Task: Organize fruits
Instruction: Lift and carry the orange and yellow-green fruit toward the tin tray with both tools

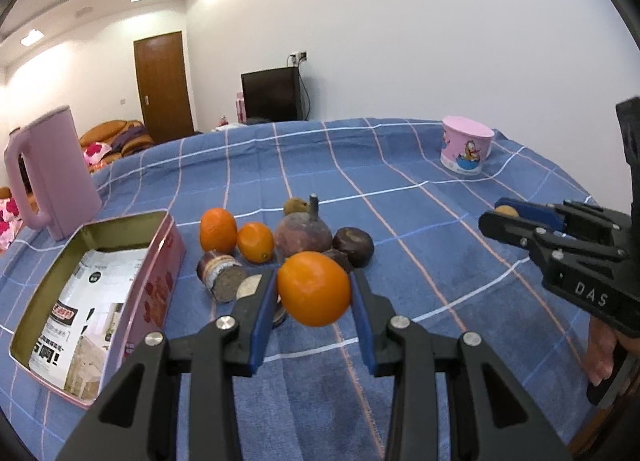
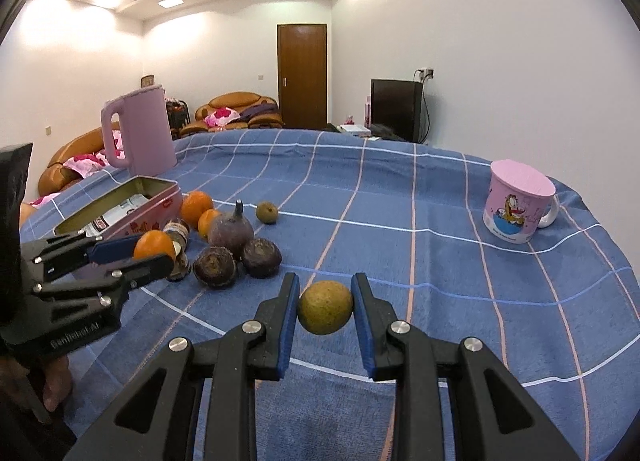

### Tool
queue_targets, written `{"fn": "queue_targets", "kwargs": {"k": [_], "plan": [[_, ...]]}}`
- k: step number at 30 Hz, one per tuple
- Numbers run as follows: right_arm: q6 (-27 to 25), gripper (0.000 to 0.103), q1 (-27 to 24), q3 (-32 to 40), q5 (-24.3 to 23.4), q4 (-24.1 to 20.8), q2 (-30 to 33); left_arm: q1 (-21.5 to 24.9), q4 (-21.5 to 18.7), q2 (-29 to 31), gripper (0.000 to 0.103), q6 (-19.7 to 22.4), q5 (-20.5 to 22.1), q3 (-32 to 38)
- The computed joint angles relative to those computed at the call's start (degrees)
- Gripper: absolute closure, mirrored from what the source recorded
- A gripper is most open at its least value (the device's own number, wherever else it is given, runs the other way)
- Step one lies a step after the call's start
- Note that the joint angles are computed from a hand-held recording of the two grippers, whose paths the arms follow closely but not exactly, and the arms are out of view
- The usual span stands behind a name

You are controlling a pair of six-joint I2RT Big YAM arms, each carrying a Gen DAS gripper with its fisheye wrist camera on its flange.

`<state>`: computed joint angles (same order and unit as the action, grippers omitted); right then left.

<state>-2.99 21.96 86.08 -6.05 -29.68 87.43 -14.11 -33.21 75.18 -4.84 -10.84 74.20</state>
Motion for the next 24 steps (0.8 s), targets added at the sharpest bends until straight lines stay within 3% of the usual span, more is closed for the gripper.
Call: {"fn": "queue_targets", "kwargs": {"k": [11,24], "plan": [[0.42,0.075,-0.16,-1.56,-0.22,2.7,-1.11,-0.65,1.87,-1.27,0.065,0.37,-1.88,-1.41],[-0.47,0.075,0.4,-4.51,0.7,7.38,-3.24,-2.18,8.74,-3.89,0.065,3.55,-6.87,-4.2]]}}
